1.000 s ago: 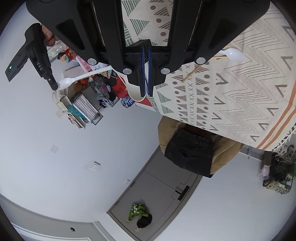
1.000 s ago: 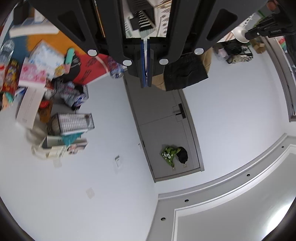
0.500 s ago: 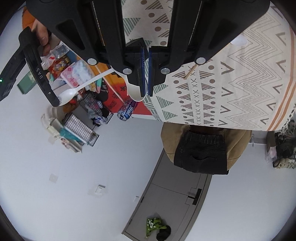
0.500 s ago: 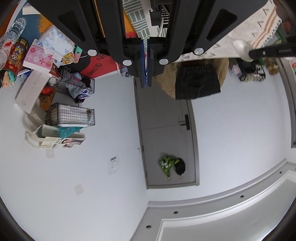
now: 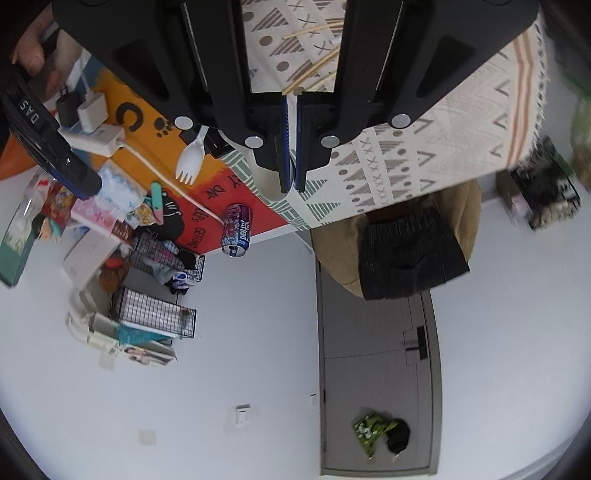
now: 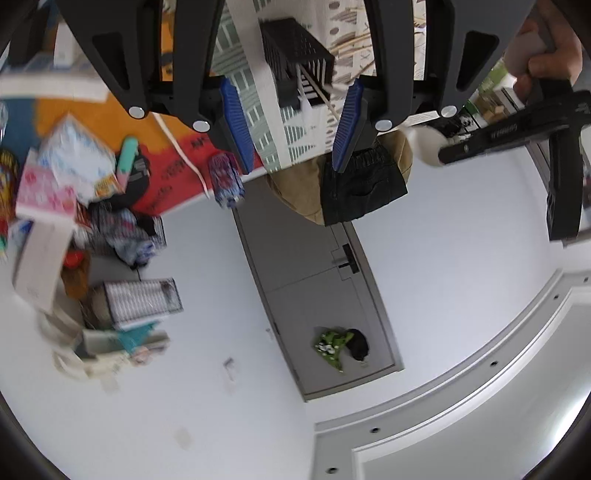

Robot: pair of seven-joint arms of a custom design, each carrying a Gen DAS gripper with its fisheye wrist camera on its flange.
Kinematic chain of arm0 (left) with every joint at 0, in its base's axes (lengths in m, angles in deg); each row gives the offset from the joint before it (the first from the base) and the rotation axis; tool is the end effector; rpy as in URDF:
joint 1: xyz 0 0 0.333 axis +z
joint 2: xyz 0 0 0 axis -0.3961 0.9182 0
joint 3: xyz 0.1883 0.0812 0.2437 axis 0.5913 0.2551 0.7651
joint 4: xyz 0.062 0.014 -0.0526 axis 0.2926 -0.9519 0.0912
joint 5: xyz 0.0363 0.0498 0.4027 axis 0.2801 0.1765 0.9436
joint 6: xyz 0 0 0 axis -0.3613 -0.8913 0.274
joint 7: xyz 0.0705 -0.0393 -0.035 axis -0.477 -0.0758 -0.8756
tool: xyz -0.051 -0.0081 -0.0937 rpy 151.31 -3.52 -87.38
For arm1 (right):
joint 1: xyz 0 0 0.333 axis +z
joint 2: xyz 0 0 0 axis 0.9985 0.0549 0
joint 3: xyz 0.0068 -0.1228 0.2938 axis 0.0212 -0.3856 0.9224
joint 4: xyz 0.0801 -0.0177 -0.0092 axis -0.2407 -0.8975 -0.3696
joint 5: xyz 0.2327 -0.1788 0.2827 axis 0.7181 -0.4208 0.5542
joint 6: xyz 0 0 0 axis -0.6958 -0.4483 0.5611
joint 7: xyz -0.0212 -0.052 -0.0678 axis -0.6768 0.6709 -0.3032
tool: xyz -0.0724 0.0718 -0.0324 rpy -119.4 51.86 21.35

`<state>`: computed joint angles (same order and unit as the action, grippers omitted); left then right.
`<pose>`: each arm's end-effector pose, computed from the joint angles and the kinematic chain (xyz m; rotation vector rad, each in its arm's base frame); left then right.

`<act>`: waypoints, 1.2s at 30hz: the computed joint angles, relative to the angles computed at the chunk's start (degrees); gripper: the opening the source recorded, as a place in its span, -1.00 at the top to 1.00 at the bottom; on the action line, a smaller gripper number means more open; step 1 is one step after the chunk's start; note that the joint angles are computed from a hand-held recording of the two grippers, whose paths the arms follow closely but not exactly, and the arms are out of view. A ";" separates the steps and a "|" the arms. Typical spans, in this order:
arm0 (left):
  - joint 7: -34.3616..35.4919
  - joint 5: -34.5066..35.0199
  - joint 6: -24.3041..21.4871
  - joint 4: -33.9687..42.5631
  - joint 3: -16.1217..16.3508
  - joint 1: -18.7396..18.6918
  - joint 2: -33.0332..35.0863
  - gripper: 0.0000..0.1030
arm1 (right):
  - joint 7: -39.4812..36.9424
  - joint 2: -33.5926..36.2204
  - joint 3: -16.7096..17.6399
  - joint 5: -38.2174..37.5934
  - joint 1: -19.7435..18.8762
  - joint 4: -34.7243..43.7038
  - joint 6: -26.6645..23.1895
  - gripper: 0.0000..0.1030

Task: Organize utensils
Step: 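Place the fork and spoon into the holder, opening both tools, then lower the left tool to a white spoon while the right tool approaches the chopsticks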

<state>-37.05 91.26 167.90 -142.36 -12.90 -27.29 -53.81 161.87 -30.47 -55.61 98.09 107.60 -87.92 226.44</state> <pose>0.4793 -0.2709 0.5890 -1.5680 1.5920 -0.8682 0.4430 0.2802 0.5405 -1.3186 1.2724 -0.5238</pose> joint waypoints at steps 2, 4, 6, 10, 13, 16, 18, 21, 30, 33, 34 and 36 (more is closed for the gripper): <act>1.38 1.64 -2.45 1.95 -0.95 -0.28 1.31 0.92 | 7.45 -0.69 -3.38 -5.70 1.70 -2.84 0.10 0.10; 4.38 1.74 -4.89 4.11 -0.92 -1.68 3.12 0.92 | 12.66 -0.85 -4.82 -9.18 1.92 -4.78 -0.30 0.08; 6.83 1.62 -7.29 5.77 -0.51 -3.36 4.56 0.92 | 17.64 -0.70 -6.15 -13.34 2.06 -6.07 -0.78 0.05; 10.46 -1.10 -7.53 7.57 1.52 -6.38 6.77 0.90 | 23.75 0.25 -6.62 -17.87 1.34 -7.94 -0.44 -0.11; 10.76 -4.22 -3.96 6.03 3.16 -7.27 6.14 0.31 | 27.66 0.80 -7.34 -21.48 1.25 -8.67 -0.37 -0.32; 7.84 -3.72 1.46 2.76 3.14 -5.94 3.97 -0.32 | 27.34 0.96 -6.43 -21.56 0.68 -9.16 -0.19 -0.54; 7.70 -4.31 2.09 1.28 2.78 -5.24 2.80 -0.38 | 27.69 0.96 -6.39 -22.39 0.74 -9.20 -0.53 -0.55; 6.25 -6.09 5.50 -2.13 2.44 -3.14 0.35 -0.62 | 25.27 1.05 -4.50 -19.33 0.27 -9.08 -0.41 -0.73; 8.04 -13.87 18.00 -15.38 3.37 1.50 -8.11 -0.89 | -0.60 3.50 2.69 8.88 2.57 -5.54 2.36 -0.87; 5.85 -12.87 21.92 -19.48 -0.61 7.57 -12.14 -0.90 | -3.63 4.50 1.90 10.95 5.05 -4.87 3.63 -0.87; 4.87 -12.76 22.15 -20.62 -0.34 7.82 -13.21 -0.90 | -4.71 4.78 1.49 11.60 5.82 -4.47 3.20 -0.87; 9.29 -18.18 22.35 -23.35 4.44 3.27 -14.18 -0.89 | -2.34 4.75 -0.44 8.14 7.30 -4.68 1.46 -0.87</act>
<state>-27.75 73.08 190.25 -165.71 -8.47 -24.03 -67.99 159.53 -25.72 -56.04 106.24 114.91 -92.60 227.90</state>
